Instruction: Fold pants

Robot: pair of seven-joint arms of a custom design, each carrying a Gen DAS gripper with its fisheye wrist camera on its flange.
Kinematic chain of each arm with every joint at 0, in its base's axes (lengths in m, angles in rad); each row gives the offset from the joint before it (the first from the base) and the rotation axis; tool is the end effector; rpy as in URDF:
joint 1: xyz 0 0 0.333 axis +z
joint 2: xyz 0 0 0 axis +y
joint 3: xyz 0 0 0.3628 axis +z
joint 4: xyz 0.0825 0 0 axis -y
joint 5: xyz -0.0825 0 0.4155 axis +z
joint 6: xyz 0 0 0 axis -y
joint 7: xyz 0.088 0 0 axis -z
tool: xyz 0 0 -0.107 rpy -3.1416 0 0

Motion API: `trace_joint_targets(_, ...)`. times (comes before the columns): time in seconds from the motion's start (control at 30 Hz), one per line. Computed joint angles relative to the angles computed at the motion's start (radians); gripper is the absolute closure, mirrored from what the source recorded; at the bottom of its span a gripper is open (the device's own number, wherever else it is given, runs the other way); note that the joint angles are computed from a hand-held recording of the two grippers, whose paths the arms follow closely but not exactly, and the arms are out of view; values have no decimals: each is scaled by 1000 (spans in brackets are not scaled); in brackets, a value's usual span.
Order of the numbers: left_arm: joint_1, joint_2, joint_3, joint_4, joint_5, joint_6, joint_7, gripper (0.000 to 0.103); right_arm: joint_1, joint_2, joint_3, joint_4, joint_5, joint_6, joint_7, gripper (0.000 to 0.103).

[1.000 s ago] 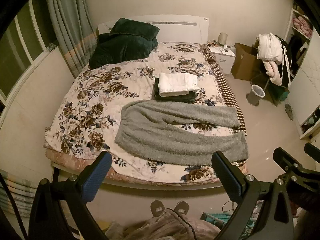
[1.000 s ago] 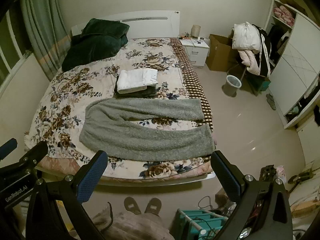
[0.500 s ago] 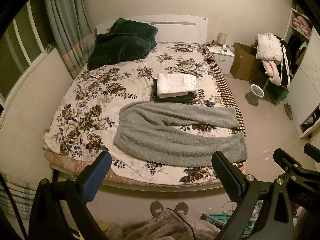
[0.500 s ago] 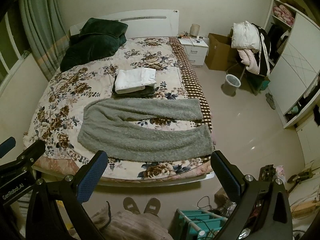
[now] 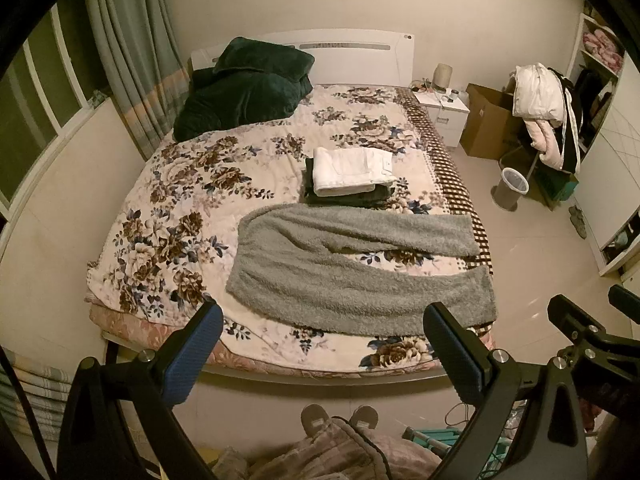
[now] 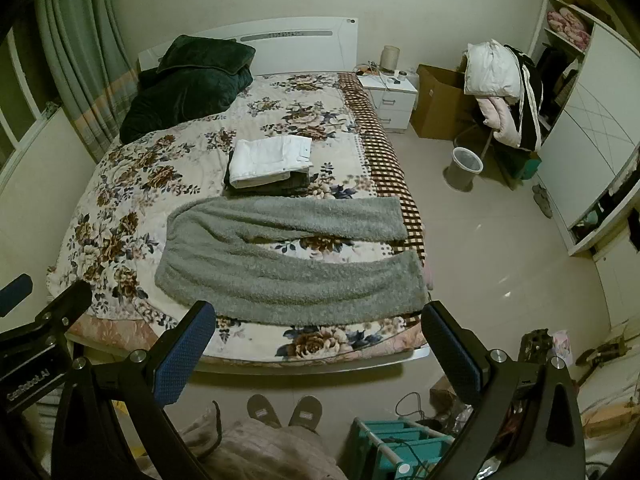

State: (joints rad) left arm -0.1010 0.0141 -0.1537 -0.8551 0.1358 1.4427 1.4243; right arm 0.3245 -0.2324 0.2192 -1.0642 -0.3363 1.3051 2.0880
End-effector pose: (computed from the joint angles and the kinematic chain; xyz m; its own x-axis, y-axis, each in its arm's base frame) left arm 0.4717 -0.1049 0.9845 -0.0441 -0.9988 -0.0208 -0.8321 0.0483 -0.5525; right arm 0.3257 0.1844 0.9953 -0.1413 -0.9897 0.0236 -0.8290 0.1053 -0.5492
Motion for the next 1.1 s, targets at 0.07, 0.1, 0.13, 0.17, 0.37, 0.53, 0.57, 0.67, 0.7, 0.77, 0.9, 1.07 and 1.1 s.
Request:
trace_joint_targets(0.07,-3,13,-2,18,5,-6,3,1,-1,1,0,0,2,0,2,0)
trace_joint_targets(0.1,0,1,2,1,-1,0,3,1,-1,1,-4,-4,5,5,0,0)
trace_joint_targets(0.13,-1,12,1,17,1,-5,2,1,-2,1,-7,-10,6,10,-4,0)
trace_joint_targets(0.17,-2,9,1,12,2,-3,3,1,-2,-3,-7,-16,7,13,-2,0)
trace_joint_targets(0.37,-7,26,-1,36,8,-19,-1,1,-4,-2,-11,-30,9,28,-5,0)
trace_joint_targets(0.53,-2,5,7,-11,2,5,-3,1,-4,-3,-10,-36,7,34,-4,0)
trace_joint_targets(0.57,1,-6,8,-31,-1,15,-4,1,-4,1,-6,-25,4,26,-1,0)
trace_joint_targets(0.67,9,-17,6,-52,-6,26,-3,1,-3,-1,-8,-34,4,34,0,0)
trace_joint_targets(0.7,11,-28,7,-67,-9,31,-1,1,-3,5,-7,-21,4,25,-2,0)
trace_joint_targets(0.77,14,-26,5,-66,-9,29,-2,1,-2,1,-10,-30,7,33,-2,0)
trace_joint_targets(0.9,22,-38,6,-85,-16,36,2,1,0,2,-9,-38,10,42,1,0)
trace_joint_targets(1.07,28,-46,6,-99,-21,46,6,1,10,17,2,-14,2,28,9,0)
trace_joint_targets(1.1,27,-43,3,-93,-17,41,0,1,11,17,1,-13,2,27,10,0)
